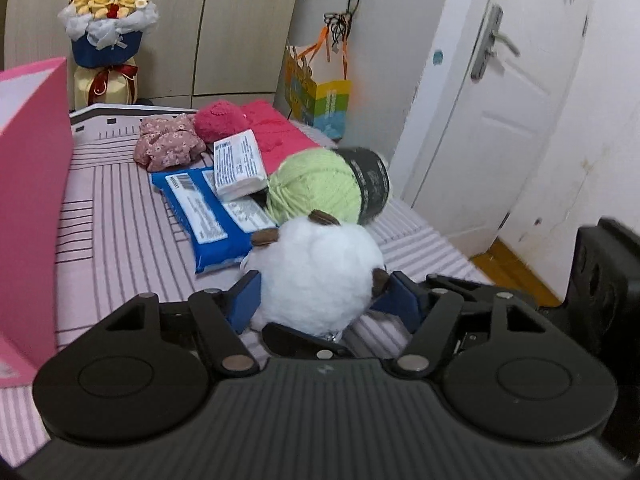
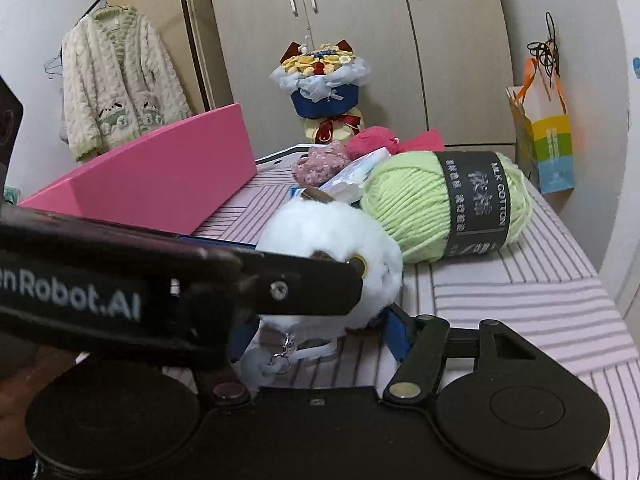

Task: Organize soft objects
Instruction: 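Move the left tool to the white plush toy and close on it, then carry the plush toy with the left tool into the pink box and release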

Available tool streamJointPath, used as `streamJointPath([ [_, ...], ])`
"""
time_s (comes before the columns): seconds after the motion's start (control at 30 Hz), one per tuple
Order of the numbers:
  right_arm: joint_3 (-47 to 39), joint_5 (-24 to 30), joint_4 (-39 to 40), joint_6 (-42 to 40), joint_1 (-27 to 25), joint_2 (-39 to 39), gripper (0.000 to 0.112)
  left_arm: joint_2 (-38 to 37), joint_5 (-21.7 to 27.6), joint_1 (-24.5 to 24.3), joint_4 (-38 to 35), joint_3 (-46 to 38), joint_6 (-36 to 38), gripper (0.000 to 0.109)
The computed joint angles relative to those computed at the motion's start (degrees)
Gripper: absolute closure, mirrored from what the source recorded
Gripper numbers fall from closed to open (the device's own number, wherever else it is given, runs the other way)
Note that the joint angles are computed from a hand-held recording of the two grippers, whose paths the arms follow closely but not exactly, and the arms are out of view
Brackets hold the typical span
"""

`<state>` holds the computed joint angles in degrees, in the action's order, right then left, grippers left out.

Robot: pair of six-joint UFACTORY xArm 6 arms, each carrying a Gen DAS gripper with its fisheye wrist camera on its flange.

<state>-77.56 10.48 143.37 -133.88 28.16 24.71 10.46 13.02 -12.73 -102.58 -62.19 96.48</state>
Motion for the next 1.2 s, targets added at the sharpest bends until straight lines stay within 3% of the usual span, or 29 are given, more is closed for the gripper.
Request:
streamJointPath([
  [0.13,3.3,0.9,-7.4,8.8,1.0,-2.6,0.043,-4.1,-4.0,-2.0,7.8,4.3,-7.0,0.040],
  [0.37,8.4,-0.2,-22.0,22.5,4.0,-7.8,0.043,-12.4,-5.3,-1.9,27.4,13.0,-27.2,0.041],
  [0.57,11.1,-3.9,-36.3,33.0,8.5,-11.6,0.043,-20.4,1.2,2.8,42.4,18.7,-41.4,0.040],
  [0.77,12.9,-1.2,-55.5,48.0,10.5,-15.2,0.043,-28.6,5.9,7.9,52.4,22.2,-51.1,0.040],
  [0.93,11.5,1.9,-66.8,57.6,11.3,-16.2,0.043,-32.6,10.2,12.6,53.1,22.3,-52.0,0.040],
  [1.2,2.9,6.2,-70.8,62.2,11.1,-11.7,0.043,-30.5,14.5,19.3,46.2,17.2,-45.8,0.040],
])
